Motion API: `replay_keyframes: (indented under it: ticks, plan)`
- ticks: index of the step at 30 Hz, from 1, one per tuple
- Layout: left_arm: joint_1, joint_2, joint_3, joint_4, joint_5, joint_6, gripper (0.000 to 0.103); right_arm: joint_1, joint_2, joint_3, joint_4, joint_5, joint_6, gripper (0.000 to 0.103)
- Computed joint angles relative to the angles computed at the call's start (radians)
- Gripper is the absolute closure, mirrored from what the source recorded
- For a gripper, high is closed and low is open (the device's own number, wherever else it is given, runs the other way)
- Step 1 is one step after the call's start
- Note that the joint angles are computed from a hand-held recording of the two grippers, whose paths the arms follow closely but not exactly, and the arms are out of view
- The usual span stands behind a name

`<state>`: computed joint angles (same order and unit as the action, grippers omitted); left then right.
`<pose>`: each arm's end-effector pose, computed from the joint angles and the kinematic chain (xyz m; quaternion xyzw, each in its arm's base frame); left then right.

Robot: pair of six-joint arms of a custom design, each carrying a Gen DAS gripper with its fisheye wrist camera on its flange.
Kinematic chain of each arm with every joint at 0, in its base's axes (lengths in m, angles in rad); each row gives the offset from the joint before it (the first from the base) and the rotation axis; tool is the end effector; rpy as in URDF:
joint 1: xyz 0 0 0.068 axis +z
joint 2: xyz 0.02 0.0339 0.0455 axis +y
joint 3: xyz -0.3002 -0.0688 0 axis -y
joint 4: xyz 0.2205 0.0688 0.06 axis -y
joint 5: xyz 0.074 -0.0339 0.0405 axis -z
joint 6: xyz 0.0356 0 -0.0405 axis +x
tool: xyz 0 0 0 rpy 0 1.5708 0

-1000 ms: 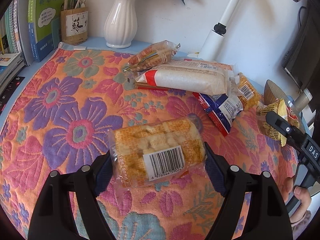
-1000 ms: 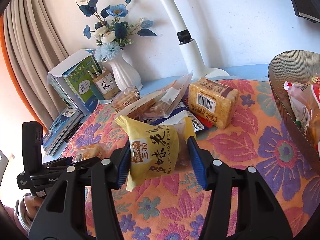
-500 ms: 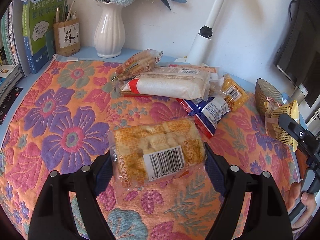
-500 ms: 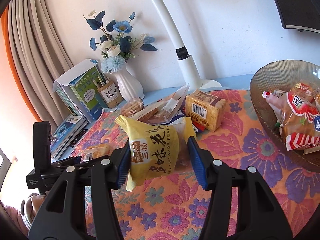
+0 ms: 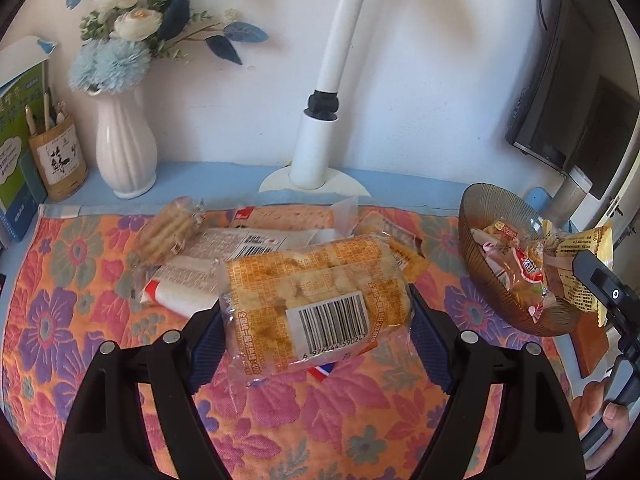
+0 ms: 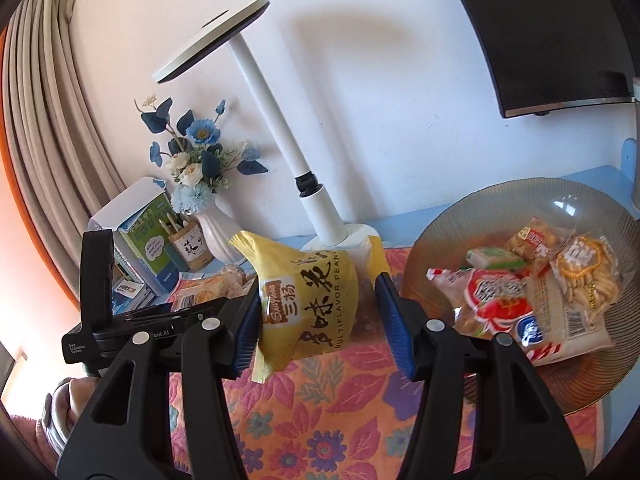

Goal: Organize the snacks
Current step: 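Carry both packs into the glass bowl and open both tools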

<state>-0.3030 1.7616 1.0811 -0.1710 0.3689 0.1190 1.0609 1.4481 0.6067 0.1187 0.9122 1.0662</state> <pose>0.3366 -0.1187 0.2355 0.2558 0.8862 -0.2027 0.3287 0.1450 0.2016 0.2237 0.1834 0.8178 0.1279 0.5303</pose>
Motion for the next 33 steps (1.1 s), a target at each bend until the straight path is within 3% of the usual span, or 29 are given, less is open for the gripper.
replay_keyframes:
  ticks: [6, 17, 18, 20, 21, 22, 24, 30, 33]
  plan:
    - [-0.155, 0.13, 0.244, -0.095, -0.016, -0.034, 0.024, -0.094, -0.112, 0.003, -0.248, 0.012, 0.069, 0.047]
    - [-0.41, 0.421, 0.701, -0.238, -0.031, -0.118, 0.024, -0.229, -0.301, -0.081, -0.455, -0.018, 0.126, 0.046]
    - [-0.424, 0.449, 0.747, -0.262, -0.019, -0.113, 0.024, -0.231, -0.322, -0.085, -0.482, -0.019, 0.142, 0.044]
    - [-0.455, 0.494, 0.826, -0.315, -0.017, -0.099, 0.02, -0.247, -0.339, -0.076, -0.54, -0.043, 0.154, 0.028]
    - [-0.468, 0.505, 0.847, -0.335, -0.024, -0.087, 0.013, -0.241, -0.344, -0.067, -0.585, -0.034, 0.173, 0.009]
    - [-0.478, 0.505, 0.845, -0.329, -0.037, -0.082, 0.005, -0.22, -0.344, -0.054, -0.639, -0.003, 0.214, 0.003]
    - [-0.492, 0.478, 0.795, -0.281, -0.075, -0.082, 0.005, -0.196, -0.36, -0.038, -0.695, 0.032, 0.257, 0.003]
    - [-0.477, 0.435, 0.755, -0.316, -0.097, -0.075, 0.005, -0.16, -0.376, -0.022, -0.744, 0.032, 0.351, 0.003]
    - [-0.449, 0.374, 0.68, -0.296, -0.094, -0.065, 0.005, -0.093, -0.338, 0.022, -0.816, 0.064, 0.456, 0.003]
